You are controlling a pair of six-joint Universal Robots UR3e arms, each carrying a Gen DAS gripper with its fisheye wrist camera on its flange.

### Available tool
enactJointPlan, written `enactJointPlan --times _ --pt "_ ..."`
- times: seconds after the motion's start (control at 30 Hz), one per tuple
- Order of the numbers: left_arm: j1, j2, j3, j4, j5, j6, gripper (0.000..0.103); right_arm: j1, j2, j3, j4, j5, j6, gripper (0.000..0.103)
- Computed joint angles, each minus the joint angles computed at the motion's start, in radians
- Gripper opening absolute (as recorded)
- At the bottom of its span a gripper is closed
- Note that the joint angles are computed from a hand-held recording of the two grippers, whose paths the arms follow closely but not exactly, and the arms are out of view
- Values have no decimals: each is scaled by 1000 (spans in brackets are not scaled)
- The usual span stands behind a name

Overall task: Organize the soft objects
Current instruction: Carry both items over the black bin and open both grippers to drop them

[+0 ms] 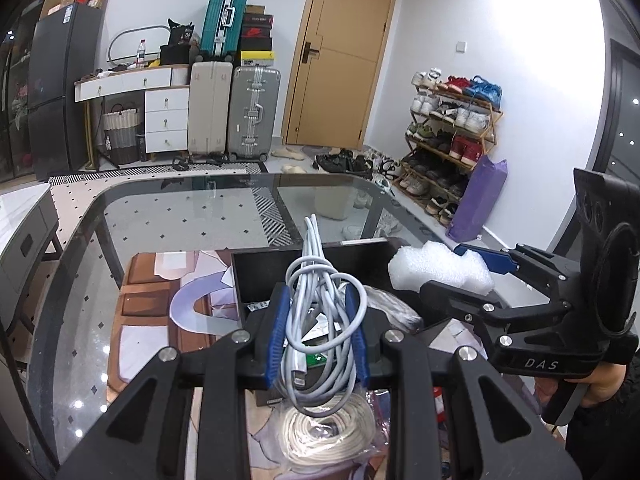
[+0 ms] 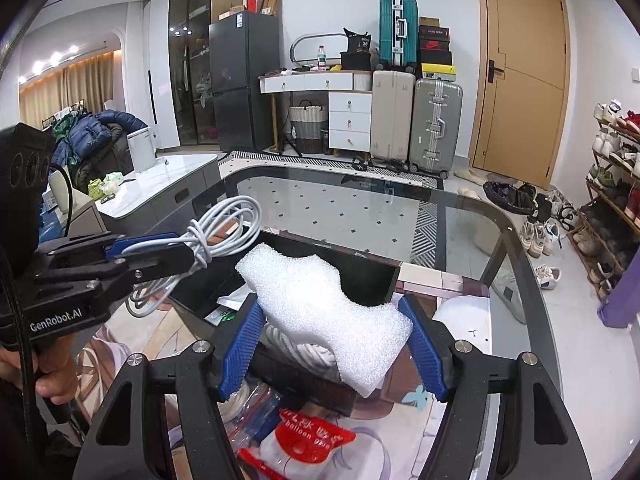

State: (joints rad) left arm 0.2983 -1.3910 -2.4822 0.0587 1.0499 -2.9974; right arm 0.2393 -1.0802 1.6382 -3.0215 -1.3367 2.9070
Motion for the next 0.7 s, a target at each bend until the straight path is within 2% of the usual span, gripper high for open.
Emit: enactJointPlan --times 0.2,0.4,0.7 --pt "-51 -100 68 0 65 -18 27 2 72 -94 53 2 -1 70" --pt "-86 -146 147 -81 116 -32 27 18 127 -167 81 -29 -18 70" --pt "-106 -229 176 -20 143 -44 27 34 202 -282 133 -42 -19 70"
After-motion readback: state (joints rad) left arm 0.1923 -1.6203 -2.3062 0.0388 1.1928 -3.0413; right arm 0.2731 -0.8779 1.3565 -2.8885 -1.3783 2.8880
